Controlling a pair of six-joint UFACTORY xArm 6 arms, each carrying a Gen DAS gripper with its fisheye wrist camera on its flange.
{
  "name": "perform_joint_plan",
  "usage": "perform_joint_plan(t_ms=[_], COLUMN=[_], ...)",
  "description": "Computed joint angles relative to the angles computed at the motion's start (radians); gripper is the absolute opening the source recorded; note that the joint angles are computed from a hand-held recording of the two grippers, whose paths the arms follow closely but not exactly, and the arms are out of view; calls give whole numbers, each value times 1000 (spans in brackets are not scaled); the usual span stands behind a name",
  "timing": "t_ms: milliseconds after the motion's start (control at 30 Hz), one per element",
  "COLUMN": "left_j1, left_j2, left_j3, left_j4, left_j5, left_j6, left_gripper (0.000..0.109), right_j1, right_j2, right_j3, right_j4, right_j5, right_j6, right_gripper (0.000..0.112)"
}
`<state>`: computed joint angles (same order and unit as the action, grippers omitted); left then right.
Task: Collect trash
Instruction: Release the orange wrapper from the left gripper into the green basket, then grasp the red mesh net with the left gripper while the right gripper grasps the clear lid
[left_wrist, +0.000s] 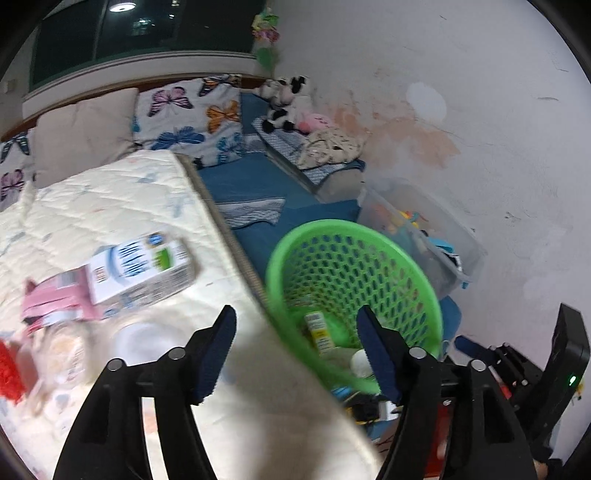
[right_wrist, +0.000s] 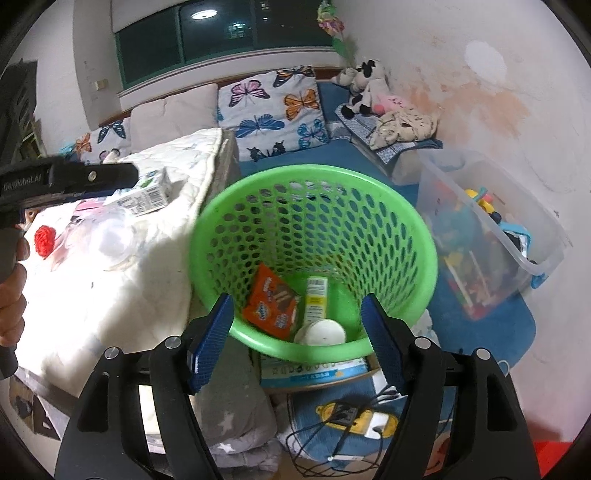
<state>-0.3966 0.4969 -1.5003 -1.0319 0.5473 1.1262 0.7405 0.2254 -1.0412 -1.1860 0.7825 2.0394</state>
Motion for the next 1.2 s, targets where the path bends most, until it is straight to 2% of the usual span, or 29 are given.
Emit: perform_joint_plan(t_ms=[67, 100, 133, 500, 667, 767, 900, 1000, 1067, 1200], left_j1=[24, 36, 46, 176, 228, 264, 312, 334, 342, 347], left_j2=[-15, -23, -30, -32, 27, 76, 168, 221, 248, 268], left_j3=[24, 39, 53, 64, 4, -46, -148, -211, -250, -278], left_j4=[-12, -19, -25, -54, 10, 90, 277, 357, 368, 343], left_j5=[-6, -22, -41, -124, -209, -252, -236, -198, -160, -123], left_j6=[17, 24, 28, 53, -34, -139, -347, -429, -440, -408], left_gripper=[72, 79, 81, 83, 83, 83, 83, 83, 82, 71], right_j1=[6, 7, 9, 19, 20, 16, 9, 5, 1, -10], right_j2=[14, 18, 28, 161, 218, 252, 298, 344, 373, 437], right_j3=[-23, -32, -47, -235, -315, -359, -424, -490, -534, -625], right_j4=[-3, -4, -3, 13, 22, 27, 46, 69, 89, 136], right_j5=[-6, -9, -12, -57, -78, -104, -139, -153, -162, -183], right_j6=[-5, -11, -20, -138, -184, -203, -238, -287, -328, -406], right_gripper=[76, 76, 77, 79, 79, 79, 80, 80, 81, 84])
